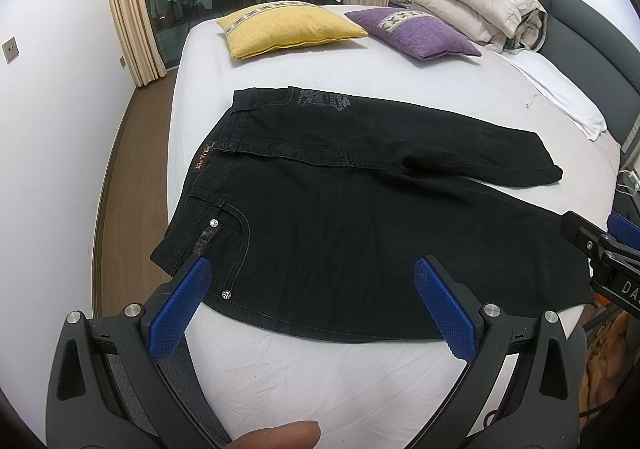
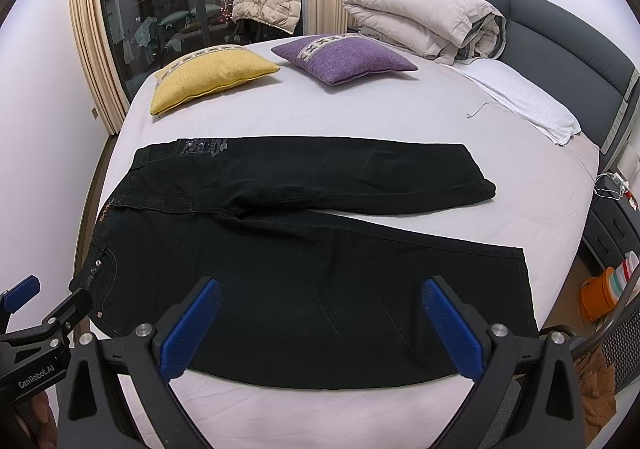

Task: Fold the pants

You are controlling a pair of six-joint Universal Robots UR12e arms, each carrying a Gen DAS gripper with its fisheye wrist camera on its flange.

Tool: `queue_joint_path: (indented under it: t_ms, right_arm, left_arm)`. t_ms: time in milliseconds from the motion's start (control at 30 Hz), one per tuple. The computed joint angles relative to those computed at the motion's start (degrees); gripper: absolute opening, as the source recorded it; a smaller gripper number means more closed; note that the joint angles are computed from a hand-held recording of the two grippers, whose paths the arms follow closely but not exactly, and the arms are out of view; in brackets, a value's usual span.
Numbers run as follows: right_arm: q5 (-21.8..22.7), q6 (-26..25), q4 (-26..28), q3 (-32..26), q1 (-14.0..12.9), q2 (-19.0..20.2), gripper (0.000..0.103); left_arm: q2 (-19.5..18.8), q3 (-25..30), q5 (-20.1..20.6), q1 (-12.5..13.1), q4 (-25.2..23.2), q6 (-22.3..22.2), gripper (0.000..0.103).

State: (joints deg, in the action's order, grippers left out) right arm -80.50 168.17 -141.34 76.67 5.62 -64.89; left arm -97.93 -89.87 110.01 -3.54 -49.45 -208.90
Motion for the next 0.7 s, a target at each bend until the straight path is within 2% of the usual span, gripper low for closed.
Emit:
queue_joint_path:
  t_ms: [700]
  right_arm:
    - [0.15, 0.13, -0.34, 0.73, -0.03, -0.08, 0.103]
  left_arm:
    - [0.14, -0.36, -0.38, 0.10, -0.07, 0.26, 0.103]
